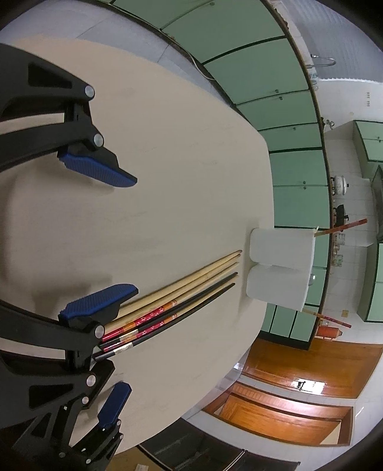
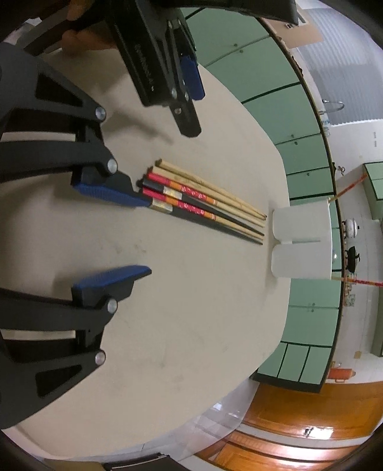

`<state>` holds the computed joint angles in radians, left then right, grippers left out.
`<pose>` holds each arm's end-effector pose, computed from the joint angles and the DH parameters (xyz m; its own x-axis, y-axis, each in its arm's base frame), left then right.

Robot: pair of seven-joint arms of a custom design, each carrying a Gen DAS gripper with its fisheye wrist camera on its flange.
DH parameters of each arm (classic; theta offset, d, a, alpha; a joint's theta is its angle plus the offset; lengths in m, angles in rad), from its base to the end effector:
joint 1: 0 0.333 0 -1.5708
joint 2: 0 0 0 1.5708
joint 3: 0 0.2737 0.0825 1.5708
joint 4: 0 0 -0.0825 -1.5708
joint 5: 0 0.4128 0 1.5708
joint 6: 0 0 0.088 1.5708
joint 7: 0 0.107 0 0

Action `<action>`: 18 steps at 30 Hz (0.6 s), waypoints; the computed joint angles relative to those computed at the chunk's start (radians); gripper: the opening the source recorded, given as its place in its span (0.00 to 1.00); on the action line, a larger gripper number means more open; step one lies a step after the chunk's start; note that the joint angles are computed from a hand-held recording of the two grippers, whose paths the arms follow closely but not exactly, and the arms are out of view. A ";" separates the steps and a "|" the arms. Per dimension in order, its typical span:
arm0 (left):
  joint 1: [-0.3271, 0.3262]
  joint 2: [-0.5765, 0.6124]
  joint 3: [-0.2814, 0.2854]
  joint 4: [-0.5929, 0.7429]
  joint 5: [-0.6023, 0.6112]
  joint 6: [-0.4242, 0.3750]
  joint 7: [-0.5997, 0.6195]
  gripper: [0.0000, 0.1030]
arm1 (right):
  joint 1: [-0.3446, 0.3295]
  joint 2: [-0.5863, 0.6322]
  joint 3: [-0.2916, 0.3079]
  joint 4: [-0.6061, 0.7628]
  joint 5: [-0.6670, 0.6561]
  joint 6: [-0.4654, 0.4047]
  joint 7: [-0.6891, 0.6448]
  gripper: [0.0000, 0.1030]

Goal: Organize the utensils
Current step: 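Move both open tools back toward the remaining chopsticks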

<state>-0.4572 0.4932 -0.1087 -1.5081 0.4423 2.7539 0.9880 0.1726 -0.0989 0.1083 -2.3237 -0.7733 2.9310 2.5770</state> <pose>0.6290 -0.4038 0.4188 -0.3125 -0.9482 0.0574 -0.6811 0.1816 -0.7093 0.5240 0.1978 0.3884 0.0040 -0.9985 -0.0547 -0.7137 0.0355 -0.6996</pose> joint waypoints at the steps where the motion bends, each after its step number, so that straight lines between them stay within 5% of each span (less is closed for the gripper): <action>1: -0.002 -0.001 0.002 -0.002 0.002 0.000 -0.003 0.65 | 0.000 -0.003 0.000 -0.002 -0.001 0.003 0.000 0.36; 13: 0.004 -0.021 0.004 -0.027 0.017 0.013 -0.022 0.65 | 0.014 0.016 0.013 0.008 0.043 0.018 -0.067 0.24; 18: 0.008 -0.007 -0.012 -0.011 -0.002 0.006 0.010 0.65 | 0.017 0.027 0.002 0.017 -0.020 0.026 -0.021 0.07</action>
<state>-0.4496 0.4858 -0.1205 -1.5186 0.4401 2.7594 0.9981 0.1892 -0.0721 0.1098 -2.3066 -0.7933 2.9574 2.5556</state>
